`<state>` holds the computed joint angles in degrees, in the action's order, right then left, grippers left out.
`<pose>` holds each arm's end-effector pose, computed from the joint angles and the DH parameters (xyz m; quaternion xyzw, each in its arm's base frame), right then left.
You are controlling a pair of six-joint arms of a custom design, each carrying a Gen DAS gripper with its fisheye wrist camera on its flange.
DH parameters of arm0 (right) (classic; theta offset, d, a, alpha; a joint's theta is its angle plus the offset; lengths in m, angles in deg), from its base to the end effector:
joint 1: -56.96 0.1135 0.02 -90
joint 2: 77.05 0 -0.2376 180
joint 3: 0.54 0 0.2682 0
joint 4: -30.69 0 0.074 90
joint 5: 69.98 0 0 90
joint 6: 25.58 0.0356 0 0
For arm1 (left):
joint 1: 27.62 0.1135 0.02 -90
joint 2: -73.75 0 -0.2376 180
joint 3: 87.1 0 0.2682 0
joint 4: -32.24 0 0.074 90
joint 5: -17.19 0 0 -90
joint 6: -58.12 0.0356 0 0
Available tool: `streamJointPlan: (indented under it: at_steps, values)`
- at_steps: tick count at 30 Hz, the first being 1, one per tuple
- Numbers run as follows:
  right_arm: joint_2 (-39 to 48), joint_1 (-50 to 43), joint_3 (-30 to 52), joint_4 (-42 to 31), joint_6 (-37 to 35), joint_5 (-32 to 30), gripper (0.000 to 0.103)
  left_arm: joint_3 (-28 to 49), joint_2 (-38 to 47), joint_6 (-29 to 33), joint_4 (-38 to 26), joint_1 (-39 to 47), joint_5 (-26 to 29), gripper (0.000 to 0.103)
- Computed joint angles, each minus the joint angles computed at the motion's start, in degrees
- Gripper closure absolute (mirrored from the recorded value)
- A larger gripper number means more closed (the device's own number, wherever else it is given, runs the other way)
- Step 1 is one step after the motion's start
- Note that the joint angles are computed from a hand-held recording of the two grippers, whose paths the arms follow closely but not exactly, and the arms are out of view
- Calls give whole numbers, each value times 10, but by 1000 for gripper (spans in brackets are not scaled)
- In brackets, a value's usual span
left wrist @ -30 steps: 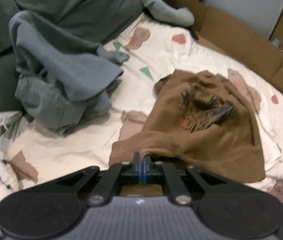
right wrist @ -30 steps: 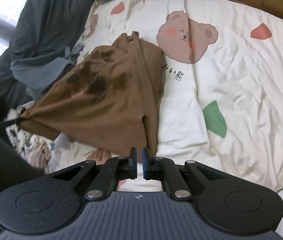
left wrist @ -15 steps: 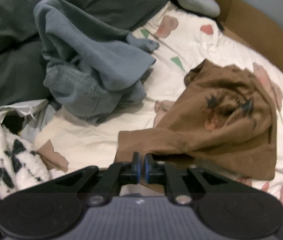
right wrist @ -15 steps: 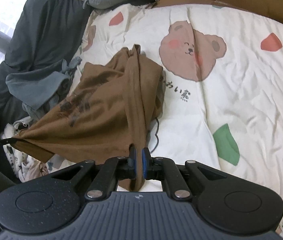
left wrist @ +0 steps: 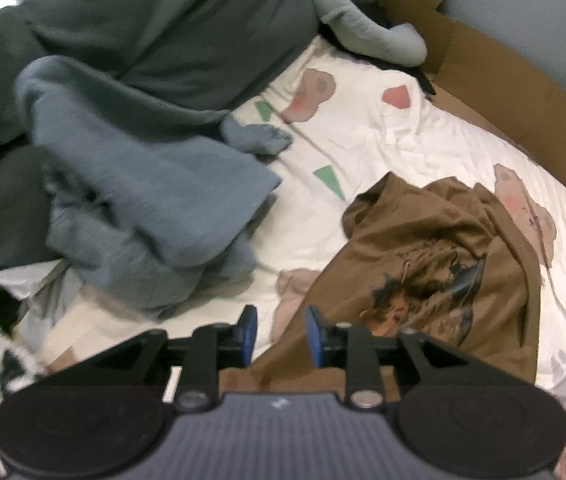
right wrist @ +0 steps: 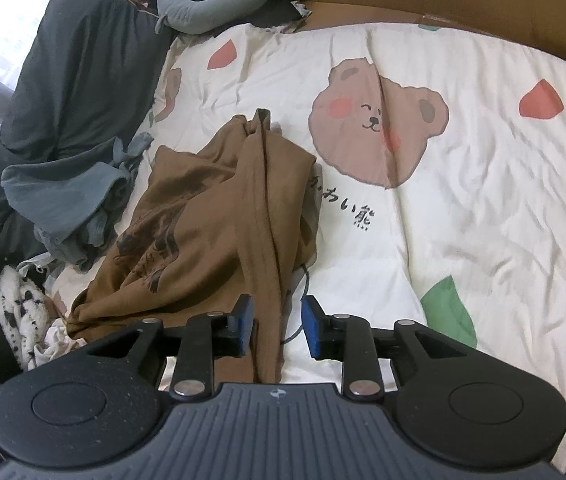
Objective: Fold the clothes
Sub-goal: 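Open the right gripper and release the shirt onto the sheet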
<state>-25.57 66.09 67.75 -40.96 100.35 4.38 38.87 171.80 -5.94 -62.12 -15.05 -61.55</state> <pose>0.1872 0.0398 0.2884 0.1789 0.9282 0.2345 0.2267 0.3273 0.0659 0.3745 0.1333 0.9653 -0.0237 0.2235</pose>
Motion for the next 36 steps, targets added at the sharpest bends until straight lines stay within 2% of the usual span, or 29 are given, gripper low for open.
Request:
streamJointPlan:
  at_steps: [10,12,13,14,20,22,26,28,33,36]
  values:
    - [50,-15,-18,87,4,-1,68,-27,40,-75,89,-110,16,75]
    - [76,-20,-16,110,-3,-3,66,-32,53,-83,109,-125,14,75]
    - [89,-23,-14,121,-6,-4,60,-33,60,-89,118,-131,15,75]
    - [103,-25,-12,132,-10,-5,59,-34,68,-95,127,-136,16,75]
    - [194,-31,25,181,-30,-8,59,-12,123,-116,162,-158,13,74]
    - [219,-27,36,199,-27,-5,59,-5,139,-121,172,-161,11,68]
    - [268,-13,63,223,-17,5,59,16,175,-132,180,-167,5,66]
    - [295,-6,82,228,-25,4,58,27,192,-134,182,-169,3,58]
    - [363,-1,128,250,-31,3,57,47,225,-138,197,-181,-14,55]
    - [408,-2,157,264,-31,2,56,58,243,-152,210,-187,-17,48]
